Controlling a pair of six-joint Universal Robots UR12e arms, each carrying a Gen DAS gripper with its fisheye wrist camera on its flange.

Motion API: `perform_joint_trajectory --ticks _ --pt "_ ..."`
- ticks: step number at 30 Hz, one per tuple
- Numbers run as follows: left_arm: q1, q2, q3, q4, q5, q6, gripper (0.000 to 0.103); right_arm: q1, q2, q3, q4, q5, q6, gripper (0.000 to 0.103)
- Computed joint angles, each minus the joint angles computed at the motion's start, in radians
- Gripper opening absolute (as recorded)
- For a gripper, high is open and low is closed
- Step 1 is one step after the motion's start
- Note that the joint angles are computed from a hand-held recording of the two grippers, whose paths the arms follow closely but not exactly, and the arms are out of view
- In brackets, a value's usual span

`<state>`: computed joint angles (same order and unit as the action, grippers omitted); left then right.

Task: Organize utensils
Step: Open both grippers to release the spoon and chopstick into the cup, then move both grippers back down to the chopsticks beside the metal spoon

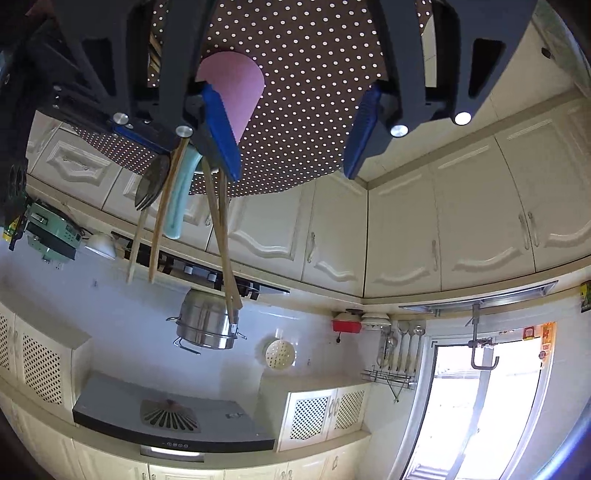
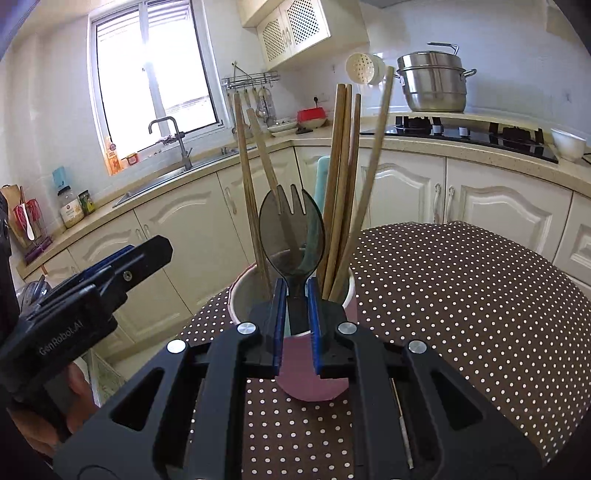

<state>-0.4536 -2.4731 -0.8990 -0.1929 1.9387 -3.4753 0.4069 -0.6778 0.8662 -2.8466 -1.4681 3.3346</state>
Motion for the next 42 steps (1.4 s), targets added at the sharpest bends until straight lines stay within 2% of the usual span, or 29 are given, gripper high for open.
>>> perform_joint_trajectory --ticks 5,7,9,28,34,39,42 --pt "0.000 0.009 -0.013 -0.002 -0.006 -0.004 0.057 0.004 -0.005 0.000 0.013 -0.009 -0.008 0.015" --pt "0.000 0.010 -0.016 0.000 -0.005 0.001 0.057 0.005 -0.010 0.008 0.007 -0.017 0.000 0.028" --pt "-0.002 0.014 -0.020 0.001 -0.005 0.005 0.057 0.005 -0.015 0.018 -0.012 -0.021 0.006 0.046" --pt "-0.039 0.036 -0.031 0.008 0.032 0.051 0.057 0.002 -0.097 0.144 -0.114 -0.042 0.022 0.052" --pt "-0.058 0.035 -0.024 -0.008 0.019 0.069 0.062 -0.009 -0.141 0.219 -0.152 -0.060 0.043 0.054" --pt "-0.068 0.032 -0.009 -0.059 -0.031 0.083 0.064 -0.023 -0.181 0.290 -0.182 -0.091 0.080 0.056" --pt "-0.073 0.022 0.016 -0.130 -0.061 0.078 0.065 -0.032 -0.202 0.330 -0.187 -0.109 0.104 0.057"
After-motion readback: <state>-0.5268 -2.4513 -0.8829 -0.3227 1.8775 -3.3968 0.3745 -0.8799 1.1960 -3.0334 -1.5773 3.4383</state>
